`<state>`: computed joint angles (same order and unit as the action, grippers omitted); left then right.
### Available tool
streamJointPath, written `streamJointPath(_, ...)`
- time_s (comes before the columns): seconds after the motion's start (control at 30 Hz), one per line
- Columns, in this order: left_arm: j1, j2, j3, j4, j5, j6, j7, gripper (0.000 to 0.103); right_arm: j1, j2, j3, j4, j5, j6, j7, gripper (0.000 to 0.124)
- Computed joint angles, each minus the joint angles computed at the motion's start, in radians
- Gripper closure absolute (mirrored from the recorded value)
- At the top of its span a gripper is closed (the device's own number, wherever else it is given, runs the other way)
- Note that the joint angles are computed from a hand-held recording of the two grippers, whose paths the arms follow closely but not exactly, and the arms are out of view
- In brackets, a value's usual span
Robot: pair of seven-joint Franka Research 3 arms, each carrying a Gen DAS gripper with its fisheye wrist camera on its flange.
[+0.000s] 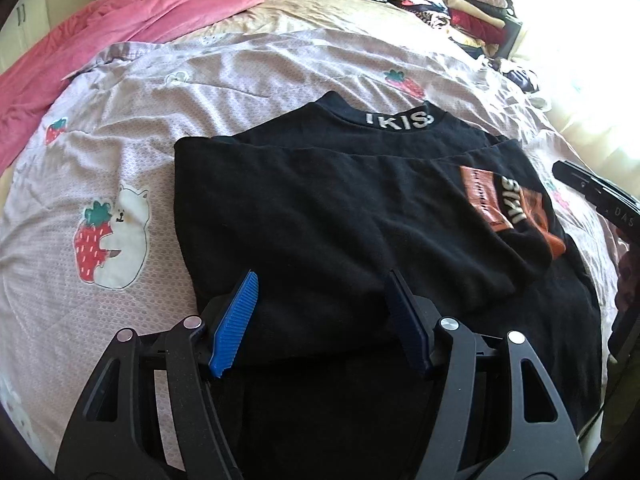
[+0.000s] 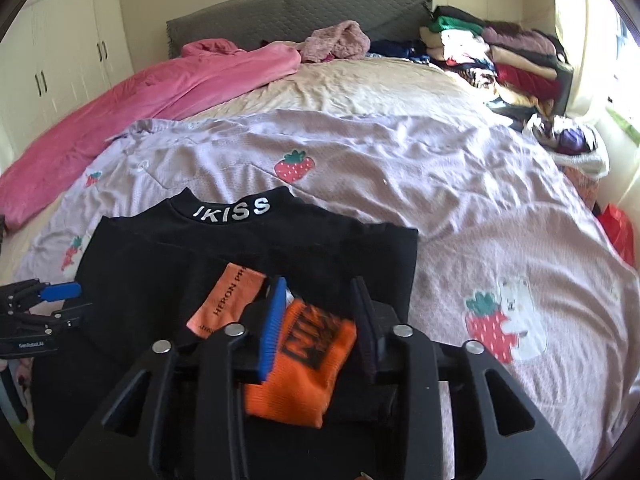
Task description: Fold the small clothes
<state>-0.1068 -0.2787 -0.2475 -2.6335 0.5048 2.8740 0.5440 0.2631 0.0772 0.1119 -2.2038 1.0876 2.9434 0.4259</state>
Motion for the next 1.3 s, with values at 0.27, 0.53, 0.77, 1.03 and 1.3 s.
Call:
streamJointPath(0.27,0.003,-0.004,-0.005,-0.015,0.009,0.017,-0.015,0.045,-0.018,-0.033,-0.032,-0.055,-0.049,-0.140,0.077,0.077)
streamJointPath(0.53,0.019,-0.015,-0.029,-0.023,0.048,0.016,-0.064,0.045,-0.011,0.053,-0.026,-0.009,-0.190,-0.150,0.236,0.078)
streamJointPath(0.77,0.034,-0.036,-0.048,-0.031,0.107,0.013,-0.125,0.045,-0.030,0.011,0.024,-0.042,0.006,-0.066,0.021,0.112)
streamJointPath(1.03,0.024,-0.018,-0.045,-0.021,0.115,0.008,-0.141,0.045,0.022,0.025,0.007,-0.046,-0.080,0.084,0.002,0.113)
streamJointPath(1.3,0.013,-0.026,-0.036,-0.027,0.118,0.004,-0.136,0.045,-0.002,0.053,0.000,-0.082,-0.330,0.138,0.286,0.112)
